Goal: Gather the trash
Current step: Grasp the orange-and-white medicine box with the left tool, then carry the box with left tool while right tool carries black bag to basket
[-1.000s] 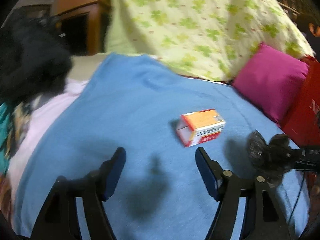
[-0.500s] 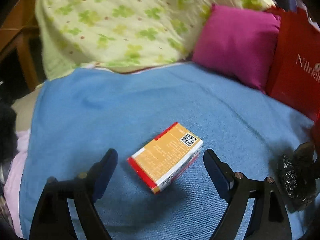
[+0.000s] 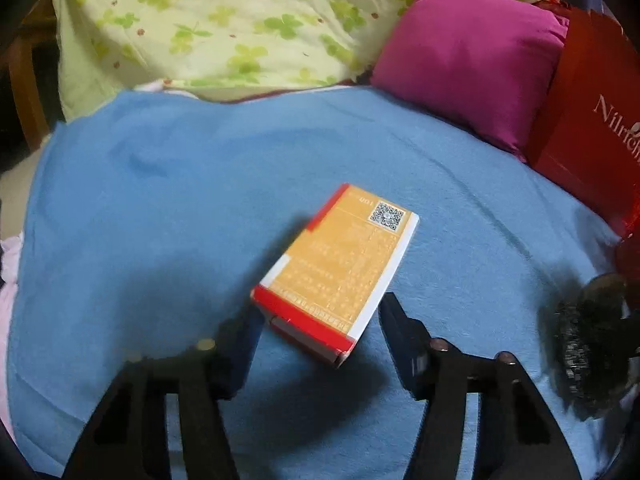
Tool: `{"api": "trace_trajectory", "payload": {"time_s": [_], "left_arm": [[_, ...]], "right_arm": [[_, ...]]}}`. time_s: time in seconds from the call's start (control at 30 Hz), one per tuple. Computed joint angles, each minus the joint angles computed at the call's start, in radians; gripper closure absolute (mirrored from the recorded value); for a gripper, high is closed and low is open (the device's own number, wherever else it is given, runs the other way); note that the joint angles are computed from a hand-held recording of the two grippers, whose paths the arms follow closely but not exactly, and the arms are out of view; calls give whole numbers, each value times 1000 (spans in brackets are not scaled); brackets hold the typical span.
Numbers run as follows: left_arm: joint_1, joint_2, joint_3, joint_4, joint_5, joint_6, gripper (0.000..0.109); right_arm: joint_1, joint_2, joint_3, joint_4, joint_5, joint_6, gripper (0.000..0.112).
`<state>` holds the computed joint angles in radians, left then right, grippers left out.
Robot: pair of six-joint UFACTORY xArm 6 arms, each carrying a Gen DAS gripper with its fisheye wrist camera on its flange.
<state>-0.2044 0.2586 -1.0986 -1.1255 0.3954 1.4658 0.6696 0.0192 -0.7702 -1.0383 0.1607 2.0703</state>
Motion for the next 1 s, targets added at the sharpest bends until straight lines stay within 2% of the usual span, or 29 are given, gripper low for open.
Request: {"api": "trace_trajectory", "payload": {"time_s": [0.2, 0.33, 0.57, 0.67, 0.8, 0.93, 1.0], "left_arm": [[8, -73, 60, 35, 145, -14, 48], [-7, -155, 148, 15, 150, 21, 48], [-21, -250, 238, -52, 102, 59, 49], [-54, -312, 289, -91, 8, 75, 49], [-121, -429, 374, -195, -135, 124, 49], [-199, -574, 498, -213, -256, 61, 49], [-269, -660, 570, -248, -360, 58, 49]], "right_arm": [[29, 10, -35, 3, 84, -27, 69], [25, 11, -40, 1, 94, -23, 69], [37, 26, -67, -7, 135, -40, 69], [46, 8, -74, -95, 161, 28, 69], [92, -57, -63, -207, 270, 107, 69], [161, -117, -54, -259, 411, 141, 69], [192, -142, -50, -288, 471, 158, 69]]}}
